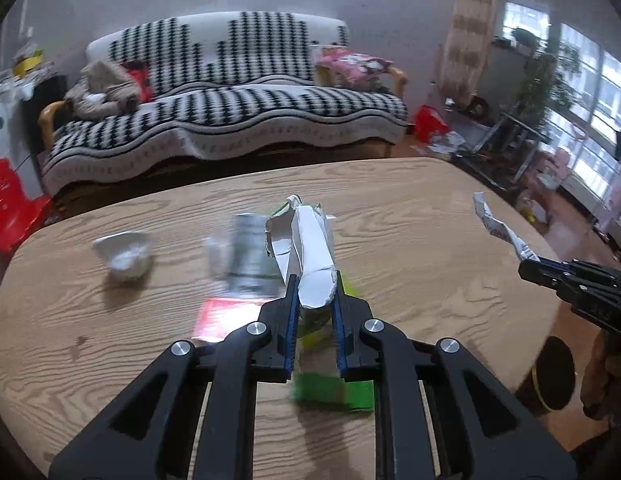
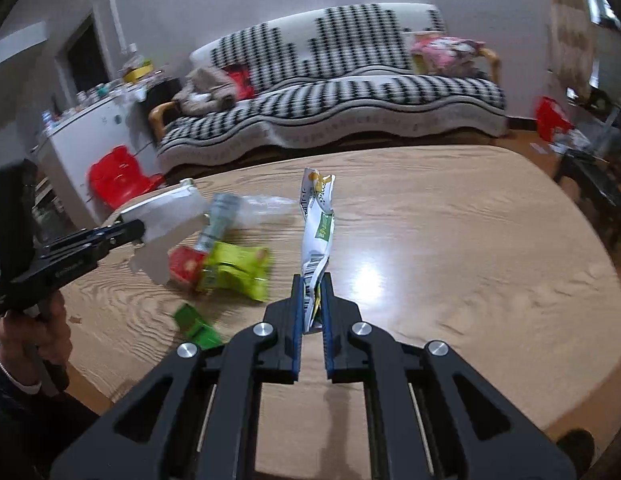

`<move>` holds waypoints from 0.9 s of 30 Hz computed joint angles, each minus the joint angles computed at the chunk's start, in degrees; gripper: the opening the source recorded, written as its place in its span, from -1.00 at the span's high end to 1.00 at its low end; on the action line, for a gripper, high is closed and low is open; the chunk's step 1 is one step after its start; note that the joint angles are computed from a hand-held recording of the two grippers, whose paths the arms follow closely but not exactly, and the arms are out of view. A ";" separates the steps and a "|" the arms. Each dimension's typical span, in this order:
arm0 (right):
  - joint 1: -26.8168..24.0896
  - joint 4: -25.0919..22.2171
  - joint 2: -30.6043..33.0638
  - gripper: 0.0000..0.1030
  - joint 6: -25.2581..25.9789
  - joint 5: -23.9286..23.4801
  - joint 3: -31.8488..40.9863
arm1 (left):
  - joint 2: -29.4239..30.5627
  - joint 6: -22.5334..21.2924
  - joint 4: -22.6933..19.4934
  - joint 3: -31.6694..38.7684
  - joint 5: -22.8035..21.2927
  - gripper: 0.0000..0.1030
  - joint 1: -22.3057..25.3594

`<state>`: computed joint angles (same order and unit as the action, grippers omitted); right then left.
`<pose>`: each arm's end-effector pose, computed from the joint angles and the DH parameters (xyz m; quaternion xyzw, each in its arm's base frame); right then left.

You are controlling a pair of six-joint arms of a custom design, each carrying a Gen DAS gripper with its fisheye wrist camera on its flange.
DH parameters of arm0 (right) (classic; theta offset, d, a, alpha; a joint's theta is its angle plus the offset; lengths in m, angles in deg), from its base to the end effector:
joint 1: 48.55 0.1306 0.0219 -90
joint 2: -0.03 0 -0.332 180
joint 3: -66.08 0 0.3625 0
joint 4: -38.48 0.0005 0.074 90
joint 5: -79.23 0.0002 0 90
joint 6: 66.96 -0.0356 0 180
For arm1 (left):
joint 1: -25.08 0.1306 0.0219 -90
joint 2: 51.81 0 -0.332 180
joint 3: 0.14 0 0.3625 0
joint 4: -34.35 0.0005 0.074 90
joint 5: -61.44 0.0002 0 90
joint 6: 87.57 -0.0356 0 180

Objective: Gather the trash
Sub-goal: 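Carry box and wrapper over the bin and open both grippers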

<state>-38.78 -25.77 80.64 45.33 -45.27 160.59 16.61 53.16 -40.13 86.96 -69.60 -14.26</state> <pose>0.3765 0.0848 0.4655 -0.3448 0.8357 0.2420 0.3524 0.2463 -0.1723 0.4719 -0.1914 0.8805 0.0419 0.4317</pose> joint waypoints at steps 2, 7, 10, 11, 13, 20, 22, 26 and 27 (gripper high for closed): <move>-3.44 -0.26 -0.06 0.82 0.75 -0.08 0.16 | 2.95 -2.03 3.14 2.09 1.58 0.73 -1.09; -14.49 -0.90 1.39 0.82 2.35 -0.72 1.61 | 11.64 -6.92 9.75 8.54 4.74 0.72 -4.19; -21.54 -1.47 2.56 0.82 2.42 -1.53 2.46 | 18.47 -9.90 13.74 13.95 7.58 0.73 -6.13; -24.20 -1.48 3.13 0.82 2.35 -1.58 2.79 | 21.42 -11.13 15.31 16.49 9.17 0.72 -6.82; -28.74 -1.44 4.21 0.82 2.29 -1.43 3.33 | 25.72 -12.70 17.35 20.12 11.84 0.72 -7.80; -43.20 -2.77 10.36 0.82 0.18 0.98 6.90 | 45.75 -17.12 20.32 39.05 23.20 0.72 -11.73; -46.33 -3.30 12.63 0.82 -0.72 2.48 8.43 | 52.48 -17.27 19.29 46.25 27.30 0.72 -12.78; -50.61 -5.18 17.71 0.82 -2.36 5.21 11.81 | 64.65 -18.82 14.89 61.07 32.63 0.72 -14.53; -51.34 -6.32 19.24 0.82 -2.21 5.90 12.82 | 67.39 -18.77 13.39 64.86 33.74 0.72 -14.74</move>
